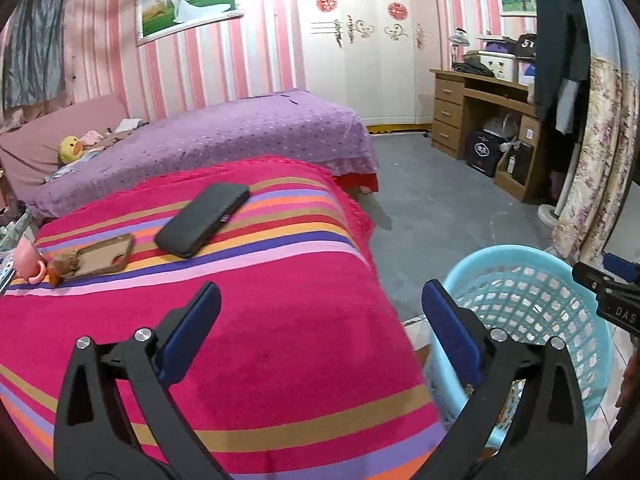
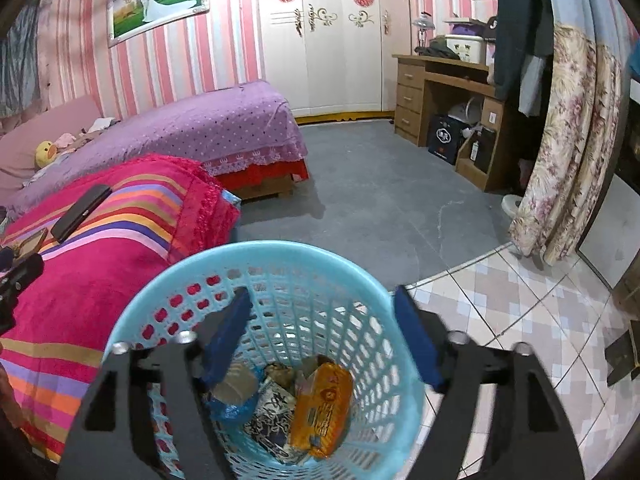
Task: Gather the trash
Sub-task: 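Move both open grippers from the basket back over the blanket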
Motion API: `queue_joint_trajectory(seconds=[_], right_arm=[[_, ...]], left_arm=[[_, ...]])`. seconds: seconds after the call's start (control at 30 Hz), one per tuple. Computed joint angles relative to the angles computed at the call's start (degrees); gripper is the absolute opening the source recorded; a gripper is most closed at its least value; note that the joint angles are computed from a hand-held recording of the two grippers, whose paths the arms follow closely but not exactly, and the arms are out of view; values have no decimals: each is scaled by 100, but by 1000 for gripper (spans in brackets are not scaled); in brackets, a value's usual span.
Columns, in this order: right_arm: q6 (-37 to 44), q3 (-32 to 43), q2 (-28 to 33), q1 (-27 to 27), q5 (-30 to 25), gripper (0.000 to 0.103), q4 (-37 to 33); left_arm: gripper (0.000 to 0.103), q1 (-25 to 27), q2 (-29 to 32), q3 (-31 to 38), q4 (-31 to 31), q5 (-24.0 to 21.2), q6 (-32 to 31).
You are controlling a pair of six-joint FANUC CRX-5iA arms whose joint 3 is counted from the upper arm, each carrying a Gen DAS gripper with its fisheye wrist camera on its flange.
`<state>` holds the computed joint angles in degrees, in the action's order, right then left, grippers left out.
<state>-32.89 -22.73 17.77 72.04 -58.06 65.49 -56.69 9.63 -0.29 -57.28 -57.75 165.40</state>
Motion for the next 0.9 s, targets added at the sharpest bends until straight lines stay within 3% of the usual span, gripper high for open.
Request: queue_joint_trajectory(seconds=[0.3, 0.9], right_arm=[[25, 630, 436, -4, -239, 94, 131], [501, 2188, 1484, -22, -141, 96, 227]], left_arm=[[97, 246, -517, -458, -149, -106, -37], [97, 1210, -1803, -1650, -299, 272, -493]])
